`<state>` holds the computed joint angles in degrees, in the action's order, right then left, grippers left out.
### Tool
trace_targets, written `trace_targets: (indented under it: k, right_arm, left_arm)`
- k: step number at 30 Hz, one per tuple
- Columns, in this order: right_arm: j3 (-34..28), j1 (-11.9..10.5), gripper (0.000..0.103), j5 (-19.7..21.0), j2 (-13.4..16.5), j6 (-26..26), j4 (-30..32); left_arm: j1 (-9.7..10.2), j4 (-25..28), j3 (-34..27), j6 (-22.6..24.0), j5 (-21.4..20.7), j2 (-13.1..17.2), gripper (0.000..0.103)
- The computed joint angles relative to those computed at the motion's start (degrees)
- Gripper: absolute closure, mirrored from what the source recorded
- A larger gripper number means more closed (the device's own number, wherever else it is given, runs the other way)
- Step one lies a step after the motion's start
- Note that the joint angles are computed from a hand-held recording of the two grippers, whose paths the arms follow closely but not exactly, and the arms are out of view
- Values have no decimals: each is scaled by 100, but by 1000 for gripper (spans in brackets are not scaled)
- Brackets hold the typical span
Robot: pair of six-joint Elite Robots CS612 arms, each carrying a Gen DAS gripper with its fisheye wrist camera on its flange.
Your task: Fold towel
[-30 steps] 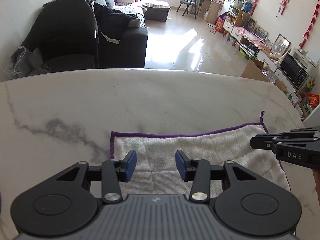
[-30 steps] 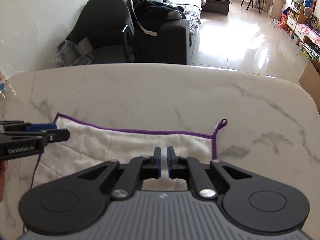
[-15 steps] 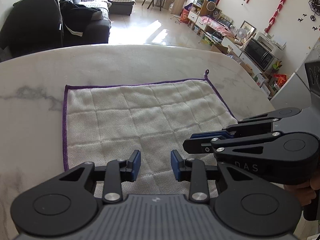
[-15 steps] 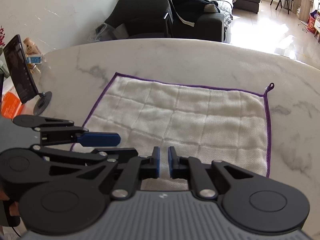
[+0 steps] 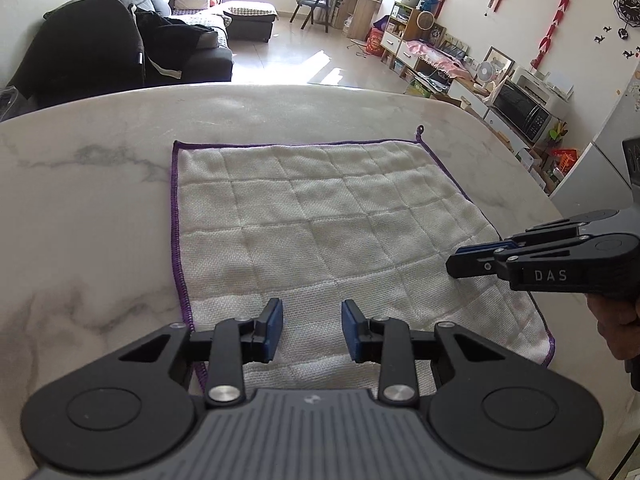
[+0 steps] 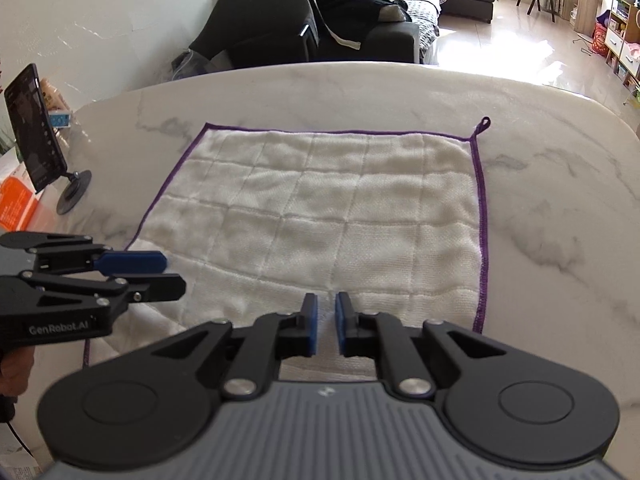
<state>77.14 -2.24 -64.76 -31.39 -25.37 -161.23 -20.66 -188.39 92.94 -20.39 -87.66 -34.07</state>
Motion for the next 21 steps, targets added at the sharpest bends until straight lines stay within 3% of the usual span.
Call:
trace_targets:
  k: [8, 12, 21]
  right_arm:
    - [327, -182, 92, -287, -115, 83, -415]
    - [447, -203, 81, -342, -194, 134, -457]
    - [869, -42, 82, 65, -399, -587, -504]
  left_arm:
    - [-1, -195, 501, 185, 428, -205, 73]
    - [-37, 63, 603, 24, 757, -324, 73]
    - [-274, -230, 609, 730, 340, -314, 73]
